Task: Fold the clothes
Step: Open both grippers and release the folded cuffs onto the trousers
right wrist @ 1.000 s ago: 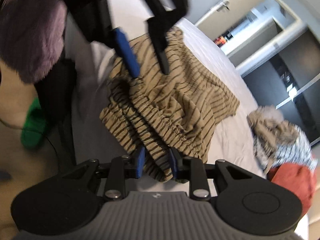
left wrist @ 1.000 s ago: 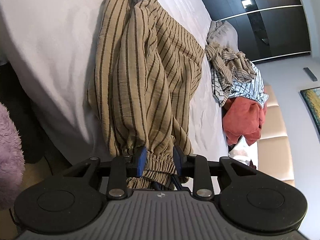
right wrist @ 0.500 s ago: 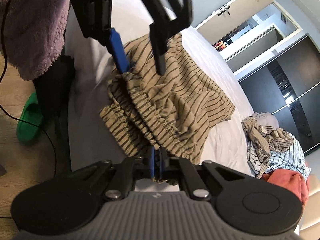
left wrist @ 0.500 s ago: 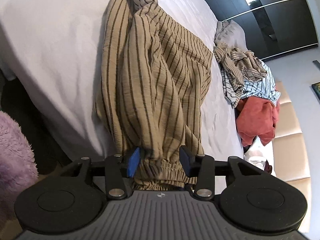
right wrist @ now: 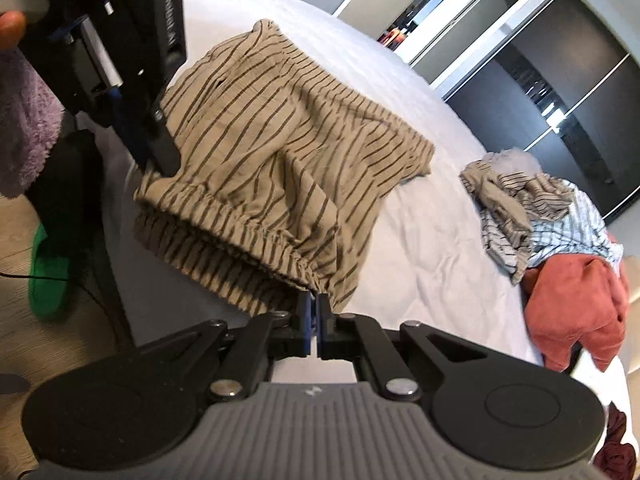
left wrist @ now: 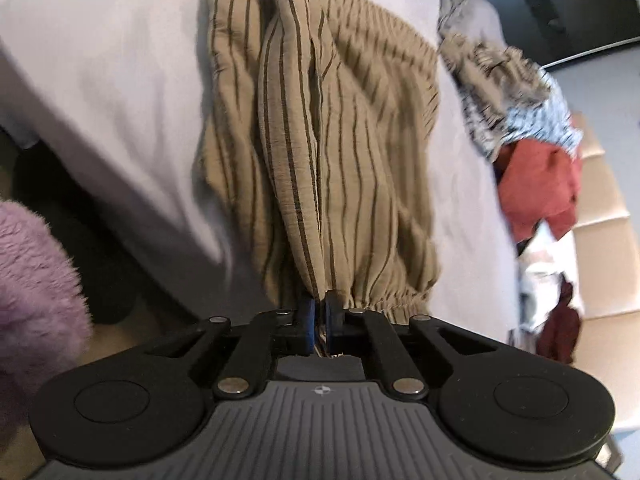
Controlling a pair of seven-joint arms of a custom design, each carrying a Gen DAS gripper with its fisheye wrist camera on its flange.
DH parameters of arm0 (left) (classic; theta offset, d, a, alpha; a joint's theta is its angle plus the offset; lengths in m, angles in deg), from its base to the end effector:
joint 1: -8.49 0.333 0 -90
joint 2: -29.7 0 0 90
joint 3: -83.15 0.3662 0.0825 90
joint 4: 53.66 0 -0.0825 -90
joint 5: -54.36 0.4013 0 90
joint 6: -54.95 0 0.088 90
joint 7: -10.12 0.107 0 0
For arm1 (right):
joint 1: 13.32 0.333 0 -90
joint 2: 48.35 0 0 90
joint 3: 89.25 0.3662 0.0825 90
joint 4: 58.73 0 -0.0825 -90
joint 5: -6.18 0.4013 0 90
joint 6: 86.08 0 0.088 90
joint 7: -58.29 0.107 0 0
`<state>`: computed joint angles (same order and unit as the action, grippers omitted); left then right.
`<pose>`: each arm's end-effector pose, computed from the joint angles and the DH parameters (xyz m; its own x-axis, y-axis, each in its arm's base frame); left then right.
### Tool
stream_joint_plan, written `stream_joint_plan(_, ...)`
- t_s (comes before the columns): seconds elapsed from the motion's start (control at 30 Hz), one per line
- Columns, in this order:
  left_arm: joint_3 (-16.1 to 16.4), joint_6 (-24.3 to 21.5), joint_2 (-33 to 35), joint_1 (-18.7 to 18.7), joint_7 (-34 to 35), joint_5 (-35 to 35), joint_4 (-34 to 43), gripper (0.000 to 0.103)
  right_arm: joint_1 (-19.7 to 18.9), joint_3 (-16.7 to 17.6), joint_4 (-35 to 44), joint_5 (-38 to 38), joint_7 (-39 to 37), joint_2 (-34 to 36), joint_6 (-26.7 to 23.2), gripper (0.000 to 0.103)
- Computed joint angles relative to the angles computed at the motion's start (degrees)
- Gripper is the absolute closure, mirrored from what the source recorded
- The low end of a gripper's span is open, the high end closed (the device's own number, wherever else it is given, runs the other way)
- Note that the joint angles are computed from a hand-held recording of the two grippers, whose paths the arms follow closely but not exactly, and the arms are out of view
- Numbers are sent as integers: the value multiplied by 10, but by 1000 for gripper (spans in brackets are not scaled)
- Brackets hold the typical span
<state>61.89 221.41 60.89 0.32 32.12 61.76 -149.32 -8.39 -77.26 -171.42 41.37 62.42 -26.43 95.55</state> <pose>0.6877 -0.3332 0.4255 0.4270 -0.6300 0.6486 -0.7235 -0.6683 -0.1729 0.6722 0.1336 0.3993 0.6855 -0.5060 0.5235 -0.2191 -0.8290 -0.5145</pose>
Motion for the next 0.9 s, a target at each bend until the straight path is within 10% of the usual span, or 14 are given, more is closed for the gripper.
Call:
stream_joint_plan(0.27,10,1,1,-11,-14,-1,-2,100,25,-33,-6,-16,17,-5,-27,100)
stream_joint_plan(0.37,8,11,-4,-6,-21,0,-11,90,-10,3,-19,4,-17,-17,-22,99)
stream_joint_plan(0.47,17,-2,-13,-15,-32,11,-14,48,-37,32,-24,29,-56,-23,-15,98)
stream_joint_plan(0.53,18,-2,-11,-17,-33,16,-11,48,-69,69,-20,50,-102,-17,-5,93)
stream_joint_plan(0.63,21,-1,-5,-20,-38,19,-5,48,-144,160,-25,85,-188,-5,29,49)
stream_joint_plan(0.7,20,0,5,-20,-47,15,4,47,-185,210,-31,85,-222,2,44,49)
stream_joint_plan(0.9,15,24,40,-20,-33,31,29,51,-196,220,-20,23,-230,30,53,49)
